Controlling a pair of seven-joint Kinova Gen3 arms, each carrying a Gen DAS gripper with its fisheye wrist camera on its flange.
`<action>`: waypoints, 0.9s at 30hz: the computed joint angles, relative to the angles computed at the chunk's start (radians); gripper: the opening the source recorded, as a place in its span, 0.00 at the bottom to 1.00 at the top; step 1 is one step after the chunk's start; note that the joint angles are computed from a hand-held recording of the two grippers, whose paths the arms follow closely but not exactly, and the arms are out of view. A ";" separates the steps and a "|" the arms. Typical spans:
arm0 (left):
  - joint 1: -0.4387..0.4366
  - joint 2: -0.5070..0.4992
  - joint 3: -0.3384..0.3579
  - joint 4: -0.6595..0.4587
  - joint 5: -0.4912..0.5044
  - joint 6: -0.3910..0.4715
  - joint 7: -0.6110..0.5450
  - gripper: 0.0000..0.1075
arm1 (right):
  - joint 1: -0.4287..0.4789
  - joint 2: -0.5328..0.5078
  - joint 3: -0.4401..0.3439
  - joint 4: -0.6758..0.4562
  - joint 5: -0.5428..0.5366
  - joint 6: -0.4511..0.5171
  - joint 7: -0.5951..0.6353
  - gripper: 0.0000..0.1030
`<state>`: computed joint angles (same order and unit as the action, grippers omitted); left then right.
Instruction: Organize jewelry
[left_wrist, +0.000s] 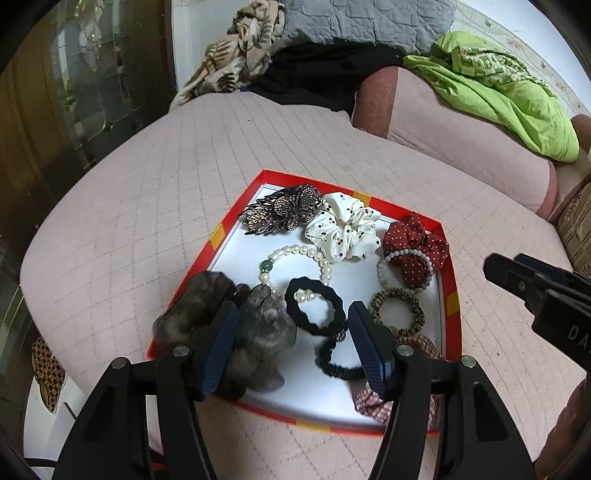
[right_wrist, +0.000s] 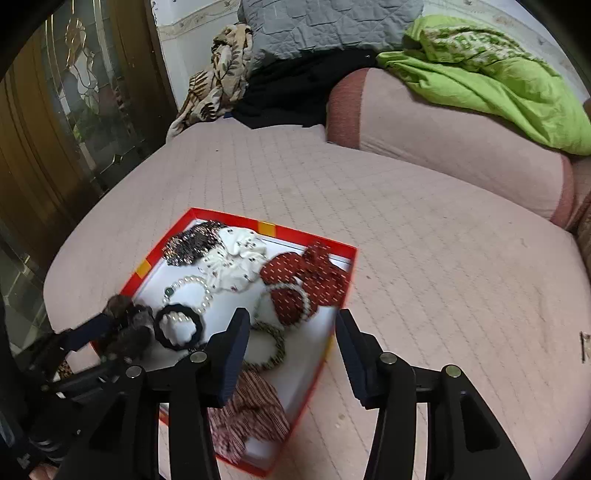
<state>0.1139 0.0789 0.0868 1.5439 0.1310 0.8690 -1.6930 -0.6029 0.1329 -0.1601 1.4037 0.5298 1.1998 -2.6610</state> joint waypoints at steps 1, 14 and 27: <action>0.005 -0.019 0.000 0.017 -0.013 -0.013 0.012 0.57 | -0.006 -0.009 -0.003 0.009 0.005 0.010 -0.009 0.52; 0.036 -0.261 0.062 0.216 -0.238 -0.242 0.243 0.85 | -0.060 -0.111 -0.102 0.117 0.080 0.136 -0.175 0.64; 0.028 -0.388 0.114 0.262 -0.198 -0.249 0.207 0.92 | -0.089 -0.175 -0.198 0.168 0.124 0.243 -0.320 0.68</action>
